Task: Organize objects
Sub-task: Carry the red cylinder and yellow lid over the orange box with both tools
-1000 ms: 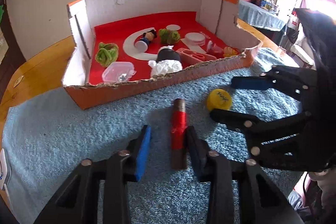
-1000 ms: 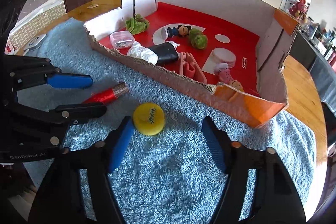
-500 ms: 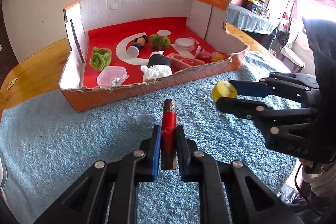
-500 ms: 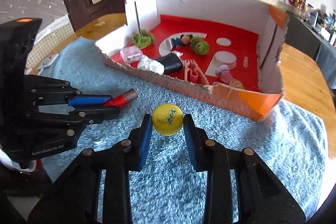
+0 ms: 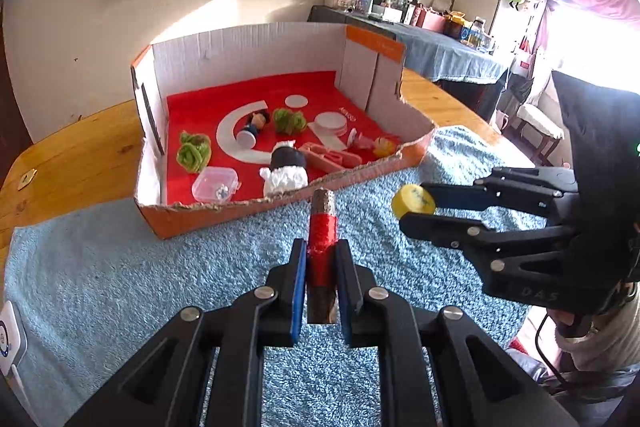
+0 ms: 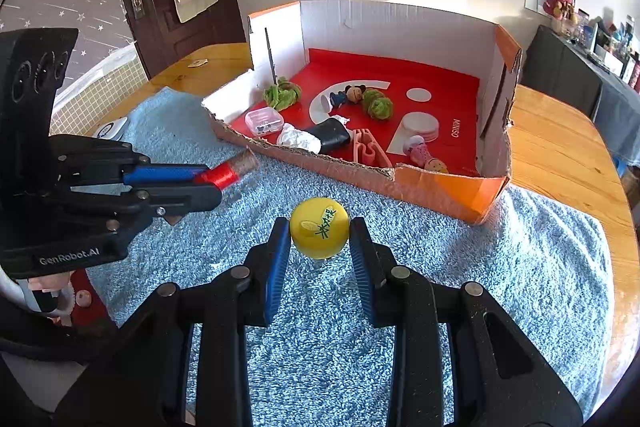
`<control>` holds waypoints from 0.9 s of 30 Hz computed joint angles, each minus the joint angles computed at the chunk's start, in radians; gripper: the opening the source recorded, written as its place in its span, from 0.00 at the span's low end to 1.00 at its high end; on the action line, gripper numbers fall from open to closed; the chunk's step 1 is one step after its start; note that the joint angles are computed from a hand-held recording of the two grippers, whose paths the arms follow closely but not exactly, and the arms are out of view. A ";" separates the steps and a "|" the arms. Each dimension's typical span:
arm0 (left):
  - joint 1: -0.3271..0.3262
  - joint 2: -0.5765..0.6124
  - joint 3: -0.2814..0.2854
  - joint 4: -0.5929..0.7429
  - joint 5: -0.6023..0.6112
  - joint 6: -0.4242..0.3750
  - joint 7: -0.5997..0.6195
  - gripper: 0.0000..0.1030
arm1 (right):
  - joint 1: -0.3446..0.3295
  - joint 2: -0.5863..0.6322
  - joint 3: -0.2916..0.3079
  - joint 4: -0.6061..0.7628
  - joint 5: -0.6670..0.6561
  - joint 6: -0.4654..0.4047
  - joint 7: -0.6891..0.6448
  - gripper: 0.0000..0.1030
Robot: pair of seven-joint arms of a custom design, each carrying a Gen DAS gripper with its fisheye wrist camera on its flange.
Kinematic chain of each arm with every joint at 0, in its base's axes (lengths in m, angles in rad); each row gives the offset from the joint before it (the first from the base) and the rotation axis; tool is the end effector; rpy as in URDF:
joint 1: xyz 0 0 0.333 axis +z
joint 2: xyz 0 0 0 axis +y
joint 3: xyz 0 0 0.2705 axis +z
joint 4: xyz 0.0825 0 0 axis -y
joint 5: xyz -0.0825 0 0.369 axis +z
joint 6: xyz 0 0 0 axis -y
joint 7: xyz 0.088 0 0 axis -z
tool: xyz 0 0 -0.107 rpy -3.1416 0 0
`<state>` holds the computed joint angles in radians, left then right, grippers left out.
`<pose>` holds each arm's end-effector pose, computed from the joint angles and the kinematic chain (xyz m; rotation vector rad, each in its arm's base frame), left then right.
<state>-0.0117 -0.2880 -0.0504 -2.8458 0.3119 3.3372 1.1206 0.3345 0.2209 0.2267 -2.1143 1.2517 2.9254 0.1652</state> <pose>0.4053 -0.0573 0.3357 -1.8598 1.7622 -0.8411 0.5119 0.2487 0.3121 -2.1918 0.9174 -0.2632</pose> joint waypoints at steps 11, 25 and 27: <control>0.268 0.088 -0.217 0.203 -0.023 -0.066 0.024 0.14 | 0.031 0.040 -0.026 0.109 -0.159 0.044 0.172 0.28; 0.116 0.472 -0.011 0.732 -0.046 -0.389 0.121 0.14 | 0.212 0.454 -0.324 0.745 -0.964 -0.232 1.011 0.28; 0.109 0.513 0.001 0.784 -0.028 -0.418 0.105 0.14 | 0.210 0.529 -0.335 0.864 -1.018 -0.306 1.078 0.28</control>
<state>0.0976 0.2254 -0.0491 -2.0615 0.2840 2.9193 1.2258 0.5441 0.7502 -0.1078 -1.2501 0.2338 2.6189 1.2434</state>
